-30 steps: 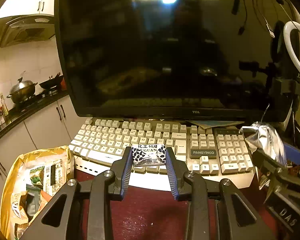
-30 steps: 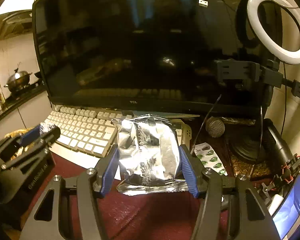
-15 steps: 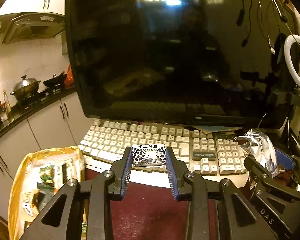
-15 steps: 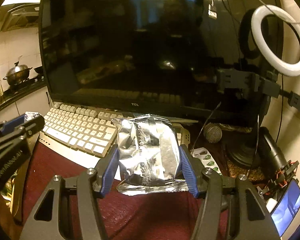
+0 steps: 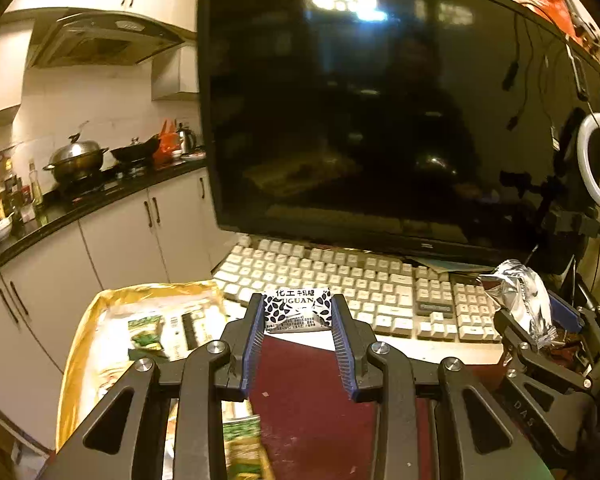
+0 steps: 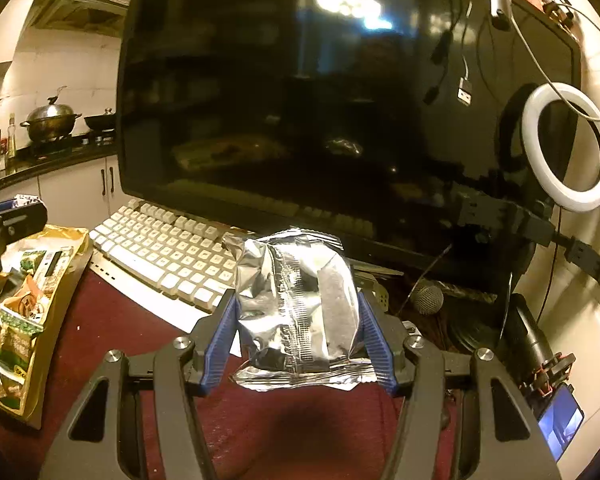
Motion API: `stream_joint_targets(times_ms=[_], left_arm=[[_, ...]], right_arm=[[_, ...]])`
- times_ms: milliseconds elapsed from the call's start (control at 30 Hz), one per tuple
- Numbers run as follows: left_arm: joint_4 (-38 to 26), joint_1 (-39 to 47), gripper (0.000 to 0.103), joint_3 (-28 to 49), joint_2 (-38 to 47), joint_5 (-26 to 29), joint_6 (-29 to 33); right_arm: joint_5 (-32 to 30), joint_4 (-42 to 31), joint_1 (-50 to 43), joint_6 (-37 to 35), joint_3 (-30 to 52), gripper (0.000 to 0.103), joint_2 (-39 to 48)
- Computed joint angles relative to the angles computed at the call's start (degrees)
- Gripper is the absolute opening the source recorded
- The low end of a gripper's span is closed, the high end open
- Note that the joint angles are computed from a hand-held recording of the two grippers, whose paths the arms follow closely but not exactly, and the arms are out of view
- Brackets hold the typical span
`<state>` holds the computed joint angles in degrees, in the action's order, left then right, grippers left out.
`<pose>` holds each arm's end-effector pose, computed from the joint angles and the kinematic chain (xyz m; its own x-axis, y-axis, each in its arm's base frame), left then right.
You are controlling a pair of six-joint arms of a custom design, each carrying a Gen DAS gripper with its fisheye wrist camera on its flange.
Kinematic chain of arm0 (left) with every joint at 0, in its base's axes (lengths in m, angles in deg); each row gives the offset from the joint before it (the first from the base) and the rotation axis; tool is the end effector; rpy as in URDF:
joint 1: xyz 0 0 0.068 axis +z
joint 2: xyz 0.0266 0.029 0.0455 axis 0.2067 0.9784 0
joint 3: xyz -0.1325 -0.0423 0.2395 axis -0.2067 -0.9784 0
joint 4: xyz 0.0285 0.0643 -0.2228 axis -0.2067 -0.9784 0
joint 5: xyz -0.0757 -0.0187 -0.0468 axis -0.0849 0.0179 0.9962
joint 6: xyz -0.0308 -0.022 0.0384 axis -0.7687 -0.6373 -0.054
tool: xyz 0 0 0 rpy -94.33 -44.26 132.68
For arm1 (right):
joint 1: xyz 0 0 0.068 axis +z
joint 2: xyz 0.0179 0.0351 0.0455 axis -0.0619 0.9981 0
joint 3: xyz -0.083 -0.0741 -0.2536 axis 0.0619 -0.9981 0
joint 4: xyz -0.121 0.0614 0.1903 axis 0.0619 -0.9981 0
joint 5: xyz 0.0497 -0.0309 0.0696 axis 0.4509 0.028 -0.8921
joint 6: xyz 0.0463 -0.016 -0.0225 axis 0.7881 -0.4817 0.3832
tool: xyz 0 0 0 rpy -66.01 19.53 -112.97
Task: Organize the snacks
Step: 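Carry the white bar and foil bag over the tray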
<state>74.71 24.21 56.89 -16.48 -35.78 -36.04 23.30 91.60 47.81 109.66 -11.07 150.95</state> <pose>0.1490 0.0225 0.2101 -0.4375 0.0030 -0.8992 0.0749 0.9966 -0.0331 0.1550 0.1470 0.1678 -0.4191 -0.1262 -0.8991 0.1220 0.9735 -0.1935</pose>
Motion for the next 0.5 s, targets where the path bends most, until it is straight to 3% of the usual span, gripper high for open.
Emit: stream_joint_targets(times_ms=[300, 500], left_arm=[[-0.8, 16.4, 0.034, 1.2, 2.6, 11.9, 5.2], [-1.9, 27.2, 0.034, 3.9, 9.3, 19.7, 10.0]], right_arm=[[3.3, -5.8, 5.4, 2.6, 4.4, 0.059, 2.5], [-4.4, -8.1, 6.9, 4.1, 7.2, 0.059, 0.9]])
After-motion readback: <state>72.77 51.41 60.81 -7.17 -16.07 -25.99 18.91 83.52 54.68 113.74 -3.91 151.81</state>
